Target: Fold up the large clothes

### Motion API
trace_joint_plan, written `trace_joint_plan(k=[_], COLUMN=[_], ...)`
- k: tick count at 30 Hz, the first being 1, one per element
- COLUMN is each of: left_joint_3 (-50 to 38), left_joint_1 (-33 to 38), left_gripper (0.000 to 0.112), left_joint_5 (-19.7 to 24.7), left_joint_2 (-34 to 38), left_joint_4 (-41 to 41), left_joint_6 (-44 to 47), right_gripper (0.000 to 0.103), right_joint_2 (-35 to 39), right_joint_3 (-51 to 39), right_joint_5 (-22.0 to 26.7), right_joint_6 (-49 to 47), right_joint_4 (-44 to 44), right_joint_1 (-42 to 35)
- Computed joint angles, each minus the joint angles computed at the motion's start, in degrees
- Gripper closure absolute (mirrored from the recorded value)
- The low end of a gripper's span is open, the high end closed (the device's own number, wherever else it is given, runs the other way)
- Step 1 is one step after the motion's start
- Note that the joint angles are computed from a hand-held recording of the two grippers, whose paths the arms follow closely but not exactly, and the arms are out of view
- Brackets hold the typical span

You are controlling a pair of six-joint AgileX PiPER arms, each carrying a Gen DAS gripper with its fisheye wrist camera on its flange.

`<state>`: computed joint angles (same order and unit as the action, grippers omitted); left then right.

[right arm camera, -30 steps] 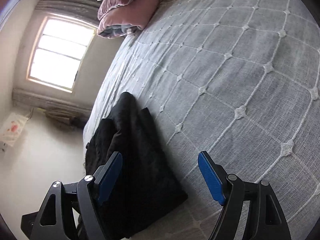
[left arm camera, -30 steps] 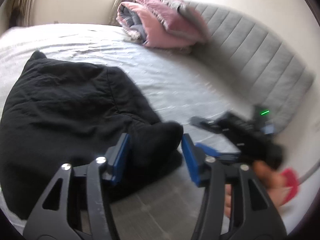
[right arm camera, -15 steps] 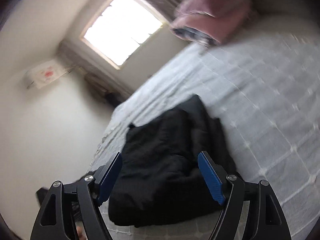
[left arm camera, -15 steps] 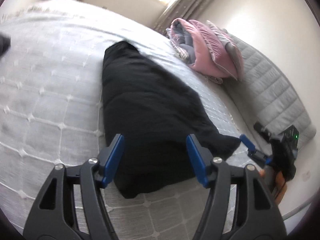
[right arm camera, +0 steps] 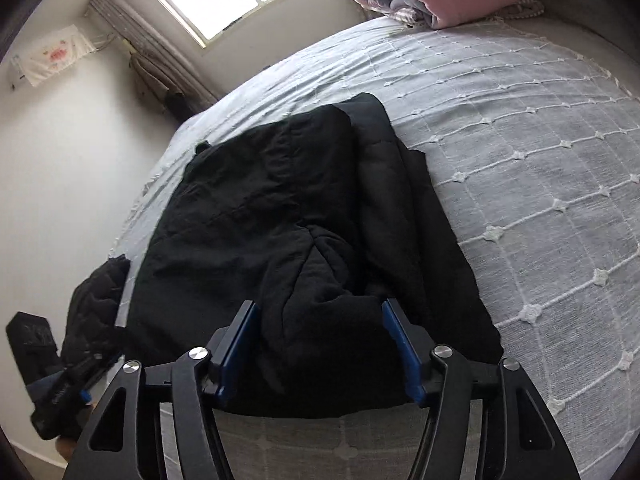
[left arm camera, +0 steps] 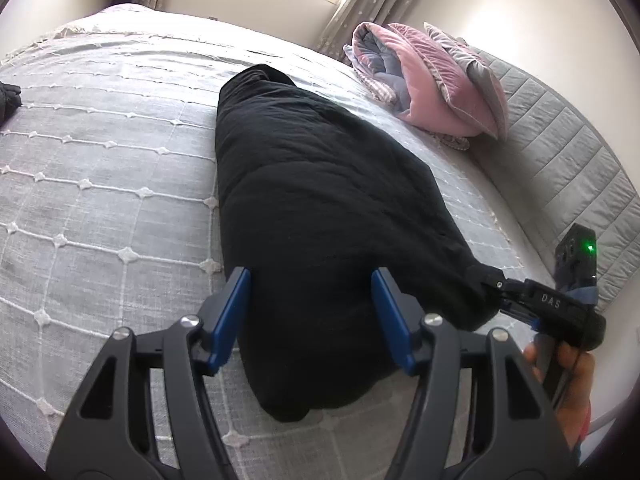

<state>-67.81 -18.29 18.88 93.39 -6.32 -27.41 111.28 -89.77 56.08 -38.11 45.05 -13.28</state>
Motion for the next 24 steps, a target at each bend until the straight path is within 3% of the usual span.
trace_joint_plan(k=[1, 2, 3, 5, 7, 9, 11, 14, 16, 18, 21, 24], left_joint_3=[-0.01, -0.11, -0.03, -0.48, -0.79, -2.73, -6.36, -7.21, -8.41, -10.5, -11.21, -10.58], left_joint_1=[-0.02, -0.22, -0.37, -0.72, -0.81, -2.46, -5.58, -8.34, -10.58, -12.48, -11.83, -10.65], left_gripper=[0.05, 0.05, 0.052, 0.057, 0.075, 0.077, 0.077, 0.077, 0.077, 0.077, 0.077, 0.077], left_joint_5=[0.17, 0.5, 0.72, 1.61, 0.77, 2.32, 6.57, 6.56, 9.04, 13.2, 13.37, 11.69], left_joint_2=[-0.07, -0.13, -0.3, -0.73, -1.7, -1.2, 1.55, 4.37, 5.54, 6.95, 7.94, 8.17], left_joint_4=[0.4, 1.75, 2.5, 5.39, 6.44, 13.1, 22.8, 29.22, 36.18, 40.37, 37.16, 34.77], left_joint_6=[-0.35, -1.56, -2.09, -5.19, -5.99, -10.13, -17.23, -20.0, -24.73, -27.15, -23.35, -22.11], right_gripper=[0.05, 0.066, 0.074, 0.081, 0.083, 0.083, 0.083, 0.083, 0.083, 0.083, 0.083, 0.082], right_joint_2=[0.03, 0.13, 0.26, -2.3, -9.64, -14.79, -17.17, -12.24, -5.7, -1.33, 3.29, 5.29], right_joint_3=[-0.02, -0.32, -0.35, 1.66, 7.47, 10.53, 11.66, 9.03, 4.7, 1.13, -2.13, -3.33], right_joint_5=[0.45, 1.3, 1.63, -1.99, -9.11, -13.05, -14.55, -15.84, -12.77, -8.3, -1.38, 0.83], right_joint_6=[-0.46, -0.87, -1.67, -2.92, -6.86, -11.75, -15.05, -6.9, -0.72, 0.75, 1.1, 1.76], right_joint_4=[0.28, 0.68, 1.89, 1.37, 2.61, 6.92, 9.54, 0.69, -3.96, -2.24, 3.52, 4.21], right_joint_1=[0.03, -0.14, 0.05, 1.26, 2.6, 2.86, 2.79, 3.16, 2.14, 0.23, -3.55, -4.38])
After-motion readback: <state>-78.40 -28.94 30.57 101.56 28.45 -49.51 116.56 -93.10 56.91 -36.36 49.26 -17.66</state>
